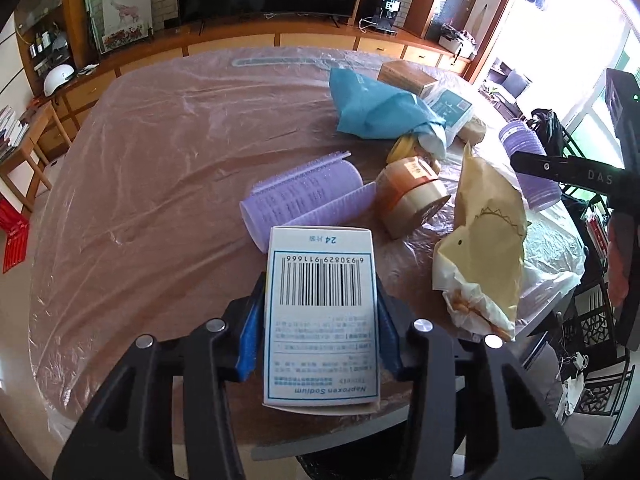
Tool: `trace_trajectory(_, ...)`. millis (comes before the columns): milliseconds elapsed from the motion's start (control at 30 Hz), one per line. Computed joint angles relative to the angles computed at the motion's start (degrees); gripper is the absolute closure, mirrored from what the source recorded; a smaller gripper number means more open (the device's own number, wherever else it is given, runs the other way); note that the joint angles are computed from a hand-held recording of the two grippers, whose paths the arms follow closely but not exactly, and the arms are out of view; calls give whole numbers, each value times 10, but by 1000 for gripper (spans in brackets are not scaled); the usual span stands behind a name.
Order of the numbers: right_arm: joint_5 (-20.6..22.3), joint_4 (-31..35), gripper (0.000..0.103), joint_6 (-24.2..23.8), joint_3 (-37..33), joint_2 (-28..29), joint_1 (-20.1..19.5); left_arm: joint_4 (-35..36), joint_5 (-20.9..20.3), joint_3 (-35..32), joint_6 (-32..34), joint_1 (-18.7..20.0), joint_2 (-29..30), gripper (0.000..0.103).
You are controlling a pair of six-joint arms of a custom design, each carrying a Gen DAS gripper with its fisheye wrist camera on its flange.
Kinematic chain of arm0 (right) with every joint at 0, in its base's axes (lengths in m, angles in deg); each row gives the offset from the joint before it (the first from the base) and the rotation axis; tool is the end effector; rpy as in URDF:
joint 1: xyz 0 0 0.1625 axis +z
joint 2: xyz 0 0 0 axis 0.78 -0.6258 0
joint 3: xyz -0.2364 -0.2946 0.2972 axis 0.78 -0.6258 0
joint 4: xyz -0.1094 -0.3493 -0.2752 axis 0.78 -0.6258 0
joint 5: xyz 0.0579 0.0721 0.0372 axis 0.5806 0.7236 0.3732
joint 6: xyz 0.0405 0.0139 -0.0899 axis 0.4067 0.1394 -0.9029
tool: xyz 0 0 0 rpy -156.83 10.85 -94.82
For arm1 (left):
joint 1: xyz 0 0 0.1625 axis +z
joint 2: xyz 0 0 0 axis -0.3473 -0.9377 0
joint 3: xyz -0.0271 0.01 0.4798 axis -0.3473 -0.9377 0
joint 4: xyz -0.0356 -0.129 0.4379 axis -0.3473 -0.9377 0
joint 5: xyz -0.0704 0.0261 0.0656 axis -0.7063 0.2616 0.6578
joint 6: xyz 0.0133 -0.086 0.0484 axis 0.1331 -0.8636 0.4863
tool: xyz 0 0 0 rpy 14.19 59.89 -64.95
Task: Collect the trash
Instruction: 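Carry the white box and purple roller in both tools over the black bin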
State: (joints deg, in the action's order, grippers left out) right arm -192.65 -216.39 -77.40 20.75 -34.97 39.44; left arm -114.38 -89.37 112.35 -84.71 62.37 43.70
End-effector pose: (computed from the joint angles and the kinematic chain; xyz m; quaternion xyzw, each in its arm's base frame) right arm 0.0979 -0.6666 0.4088 0.1286 -0.9369 0.1978 0.2578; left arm -0.3420 -0.5757 0.0176 0.1657 0.9223 -0.2108 0.2782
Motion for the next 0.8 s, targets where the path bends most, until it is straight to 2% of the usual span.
trace_trajectory(167,29,12,58,-8,8,-21,0,-17,-2,9,20,-10,-12,55)
trace_trajectory(333,78,48,58,-11,24,-55,2,-33,-7,19,34,-20,-28,55)
trace_trajectory(567,142,112,58,-20,57,-110,3,-75,-44,44,75,-36,-56,55)
trace_trajectory(800,158,178,58,-45,88,-147,5,-59,-98,61,109,-52,-71,55)
